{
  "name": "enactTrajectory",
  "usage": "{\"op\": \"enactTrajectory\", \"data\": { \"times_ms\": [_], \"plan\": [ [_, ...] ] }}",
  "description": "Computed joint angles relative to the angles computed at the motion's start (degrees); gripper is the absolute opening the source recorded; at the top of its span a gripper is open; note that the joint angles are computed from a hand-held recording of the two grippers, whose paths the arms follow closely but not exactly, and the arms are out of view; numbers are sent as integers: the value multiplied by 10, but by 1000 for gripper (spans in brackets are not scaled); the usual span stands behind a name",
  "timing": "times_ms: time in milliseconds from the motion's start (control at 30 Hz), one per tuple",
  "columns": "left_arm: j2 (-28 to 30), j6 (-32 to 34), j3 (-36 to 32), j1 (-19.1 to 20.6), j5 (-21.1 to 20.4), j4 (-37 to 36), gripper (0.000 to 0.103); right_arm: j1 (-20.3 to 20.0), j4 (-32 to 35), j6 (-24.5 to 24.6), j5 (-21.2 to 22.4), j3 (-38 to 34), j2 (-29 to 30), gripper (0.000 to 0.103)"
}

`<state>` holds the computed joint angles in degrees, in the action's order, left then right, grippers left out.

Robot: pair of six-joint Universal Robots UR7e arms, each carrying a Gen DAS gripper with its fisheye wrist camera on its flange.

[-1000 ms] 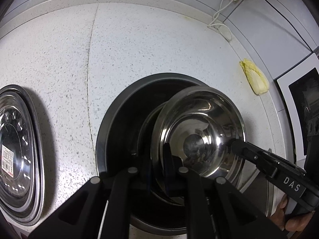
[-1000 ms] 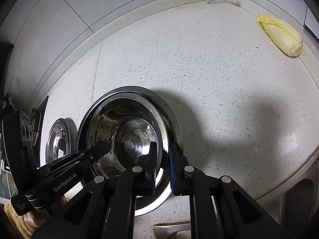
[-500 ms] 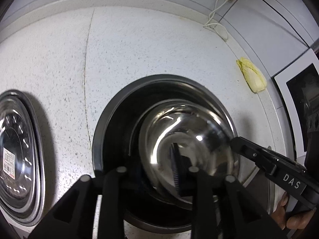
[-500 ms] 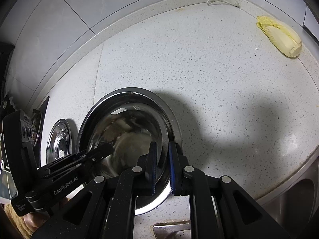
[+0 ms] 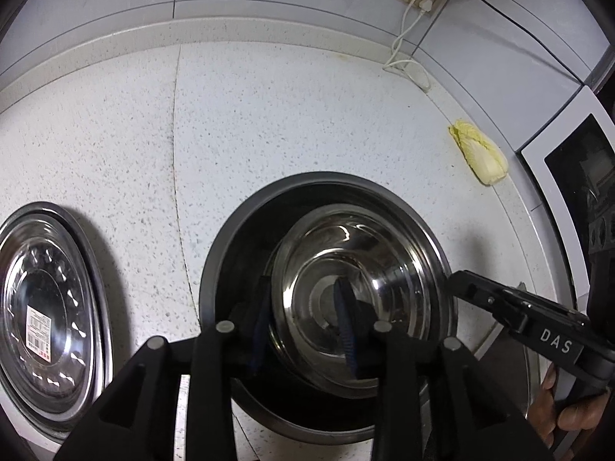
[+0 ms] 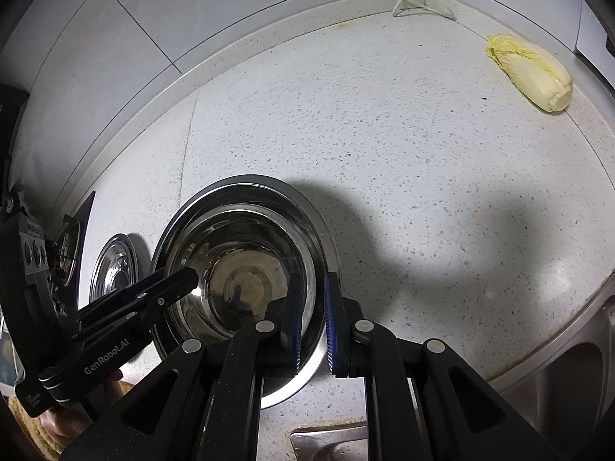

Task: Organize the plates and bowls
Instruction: 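Open both tools to release the small bowl, then move both tools to the rim of the nested bowl stack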

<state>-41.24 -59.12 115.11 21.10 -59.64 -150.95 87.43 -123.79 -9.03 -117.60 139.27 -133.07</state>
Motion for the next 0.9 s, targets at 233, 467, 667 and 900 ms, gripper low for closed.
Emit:
{"op": "enactTrajectory", "data": {
  "times_ms": [233,467,667,900],
  "plan": [
    [-12,12,8,-11,13,-2,34,10,-2,9,-19,2,-8,10],
    [-20,4,13,-15,12,1,35,18,-1,21,-31,2,-6,19],
    [-32,0,20,-15,12,5,35,21,-1,21,-37,0,-8,20],
    [-40,-1,27,-17,17,3,35,30,-7,35,-48,2,-6,36]
  ]
}}
